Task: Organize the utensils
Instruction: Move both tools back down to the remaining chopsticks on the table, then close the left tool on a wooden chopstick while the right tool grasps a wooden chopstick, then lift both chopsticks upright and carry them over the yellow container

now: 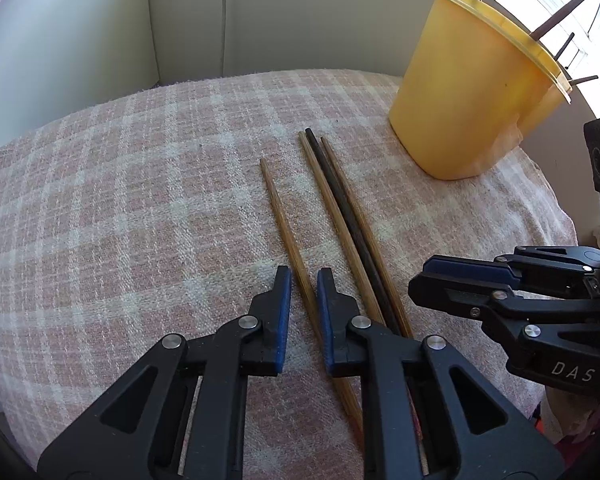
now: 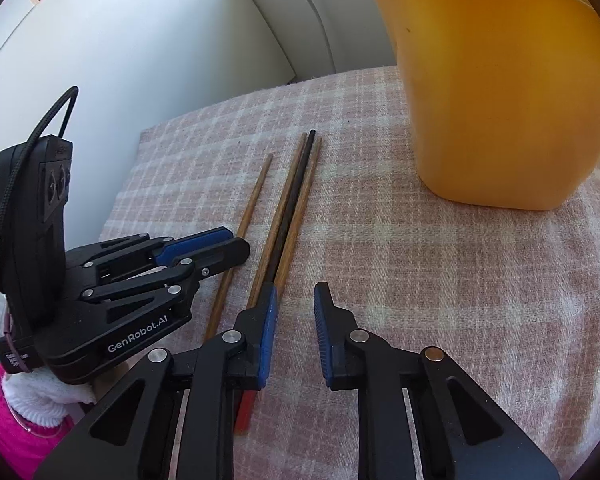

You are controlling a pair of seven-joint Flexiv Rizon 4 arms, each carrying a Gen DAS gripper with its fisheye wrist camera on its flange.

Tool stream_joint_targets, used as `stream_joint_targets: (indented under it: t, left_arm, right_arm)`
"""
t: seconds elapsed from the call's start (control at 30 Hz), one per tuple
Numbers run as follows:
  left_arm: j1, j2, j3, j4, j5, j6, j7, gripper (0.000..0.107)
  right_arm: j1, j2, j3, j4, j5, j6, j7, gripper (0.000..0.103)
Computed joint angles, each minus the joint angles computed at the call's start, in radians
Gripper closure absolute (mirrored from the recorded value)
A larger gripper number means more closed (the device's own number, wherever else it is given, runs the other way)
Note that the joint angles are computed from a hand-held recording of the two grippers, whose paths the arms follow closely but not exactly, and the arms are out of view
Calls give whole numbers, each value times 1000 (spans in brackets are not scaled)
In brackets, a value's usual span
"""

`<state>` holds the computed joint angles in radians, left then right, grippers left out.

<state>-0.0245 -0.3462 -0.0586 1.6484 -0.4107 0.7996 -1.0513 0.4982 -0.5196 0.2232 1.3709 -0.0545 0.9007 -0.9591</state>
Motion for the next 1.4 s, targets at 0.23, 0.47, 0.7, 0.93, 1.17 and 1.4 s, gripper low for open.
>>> stream_joint_targets:
  t: [0.23, 0.47, 0.7, 0.93, 1.17, 1.4]
  left_arm:
    - [17, 34, 2, 50, -38, 7, 37, 96]
    - [28, 48, 7, 66, -66, -1, 55, 96]
    - [28, 53, 10, 71, -77, -9, 51, 96]
    - [48, 21, 6, 13, -110, -99, -7, 96]
    - [59, 29, 4, 23, -146, -109, 20, 102]
    - [67, 88, 13, 83, -213, -61, 58, 102]
  right_arm:
    - [7, -48, -2, -81, 9, -59, 5, 90]
    - [40, -109, -27, -168, -29, -111, 25, 93]
    - [55, -130, -42, -210, -61, -167, 16, 93]
    - [83, -182, -65, -294, -96, -237, 15, 94]
    - [85, -183, -62, -301, -92, -240, 10, 97]
    - [66, -126, -47, -234, -67, -178, -5, 98]
